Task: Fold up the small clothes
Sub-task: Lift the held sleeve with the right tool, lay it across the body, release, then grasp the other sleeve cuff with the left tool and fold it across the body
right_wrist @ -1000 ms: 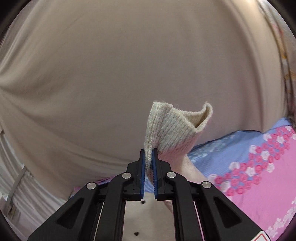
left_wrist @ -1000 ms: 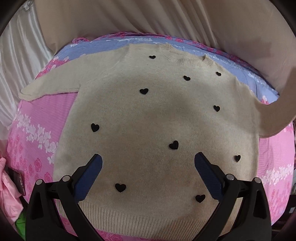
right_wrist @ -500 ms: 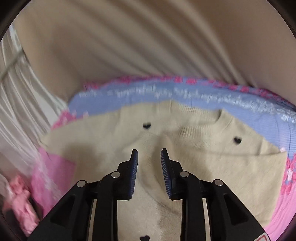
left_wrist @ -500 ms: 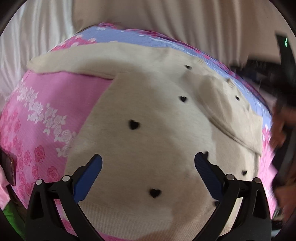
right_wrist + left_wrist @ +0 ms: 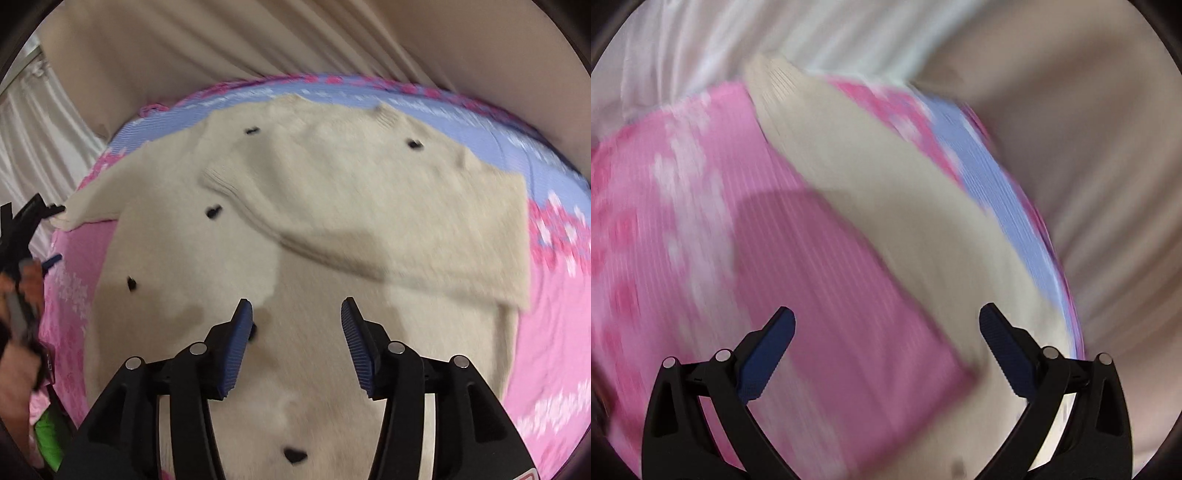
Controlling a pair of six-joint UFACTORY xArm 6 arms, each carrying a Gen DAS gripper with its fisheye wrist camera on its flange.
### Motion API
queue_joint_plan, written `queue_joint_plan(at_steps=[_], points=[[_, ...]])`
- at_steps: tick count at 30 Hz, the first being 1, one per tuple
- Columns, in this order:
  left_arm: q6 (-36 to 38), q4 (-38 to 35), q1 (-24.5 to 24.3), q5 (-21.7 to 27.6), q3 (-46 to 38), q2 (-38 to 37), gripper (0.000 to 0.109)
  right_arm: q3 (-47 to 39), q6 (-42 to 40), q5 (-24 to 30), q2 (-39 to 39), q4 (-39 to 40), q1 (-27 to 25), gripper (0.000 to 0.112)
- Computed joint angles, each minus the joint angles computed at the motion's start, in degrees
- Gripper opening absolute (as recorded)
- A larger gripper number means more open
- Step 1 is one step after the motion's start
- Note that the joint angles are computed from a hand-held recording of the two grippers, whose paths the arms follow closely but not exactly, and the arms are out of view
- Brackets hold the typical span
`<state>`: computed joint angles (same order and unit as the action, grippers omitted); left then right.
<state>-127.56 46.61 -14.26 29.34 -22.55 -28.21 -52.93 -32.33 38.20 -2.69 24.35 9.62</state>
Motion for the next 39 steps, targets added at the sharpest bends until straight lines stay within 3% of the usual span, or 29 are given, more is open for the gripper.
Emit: queue_joint_plan(at_steps=[2, 6, 8, 10, 12, 14, 15, 17, 18, 20, 23, 25, 27, 31, 34, 38, 39], points=[[3.31, 1.3, 6.66, -0.88, 0.97, -0.63, 0.098, 1.75, 3.36, 0.74, -1.5, -2.64, -1.25, 0.051], [9.49, 6.52, 21.97, -12.2, 1.57, 2.2, 0.097, 4.14, 7.82, 1.27, -3.68, -5.97, -2.66, 0.051], [15.84, 0.91, 24.94, -13.65, 1.06, 5.09, 0.096, 4.79, 9.88, 0.96, -4.59, -7.87, -2.67, 0.051], [19.35, -4.57, 27.68, -17.36, 1.87, 7.82, 0.086, 4.91, 10.95, 0.63, -5.13, -8.91, -2.46, 0.052], [17.04, -2.24, 29.74, -19.22, 2.92, 7.44, 0.081, 5.26, 11.67, 0.0, -5.83, -9.5, -2.26, 0.054], [22.42, -5.92, 29.86, -18.62, 2.45, 8.27, 0.043, 5.74, 12.02, -0.35, -6.52, -9.96, -2.09, 0.054], [24.36, -6.56, 30.54, -19.19, 2.6, 8.28, 0.01, 5.93, 11.93, -0.33, -6.78, -9.95, -2.03, 0.055], [22.08, -4.21, 32.25, -24.14, 3.68, 7.91, 0.009, 6.26, 12.07, -0.44, -7.26, -10.4, -1.95, 0.055], [17.34, -0.25, 31.98, -23.72, 4.08, 5.72, 0.009, 6.39, 11.92, -0.47, -7.46, -10.34, -1.98, 0.055], [14.15, 3.31, 29.61, -20.41, 3.72, 1.33, 0.009, 6.61, 11.58, -0.55, -7.87, -9.98, -2.07, 0.055], [14.24, 5.81, 22.08, -13.15, -0.34, -3.69, 0.009, 6.63, 10.49, -0.69, -8.02, -8.84, -2.43, 0.055], [15.03, 9.29, 14.99, -7.68, -6.54, -3.9, 0.009, 6.72, 9.54, -0.86, -8.14, -7.69, -2.78, 0.055], [16.59, 12.24, 9.43, -5.37, -13.12, -1.34, 0.009, 6.84, 8.52, -1.02, -8.31, -6.34, -3.12, 0.055], [23.75, 15.82, -1.28, -4.57, -29.71, 8.43, 0.009, 7.14, 5.68, -1.31, -8.87, -2.48, -4.75, 0.055], [31.2, 14.53, -8.2, -7.53, -43.2, 18.78, 0.009, 7.33, 4.15, -1.47, -9.26, 0.42, -6.86, 0.055], [47.06, 0.69, -17.55, -9.06, -60.81, 36.57, 0.015, 7.51, 2.78, -2.12, -9.3, 3.81, -10.73, 0.055], [51.34, -3.96, -19.3, -8.8, -63.83, 40.35, 0.023, 7.52, 2.57, -2.51, -9.11, 4.45, -11.94, 0.056]])
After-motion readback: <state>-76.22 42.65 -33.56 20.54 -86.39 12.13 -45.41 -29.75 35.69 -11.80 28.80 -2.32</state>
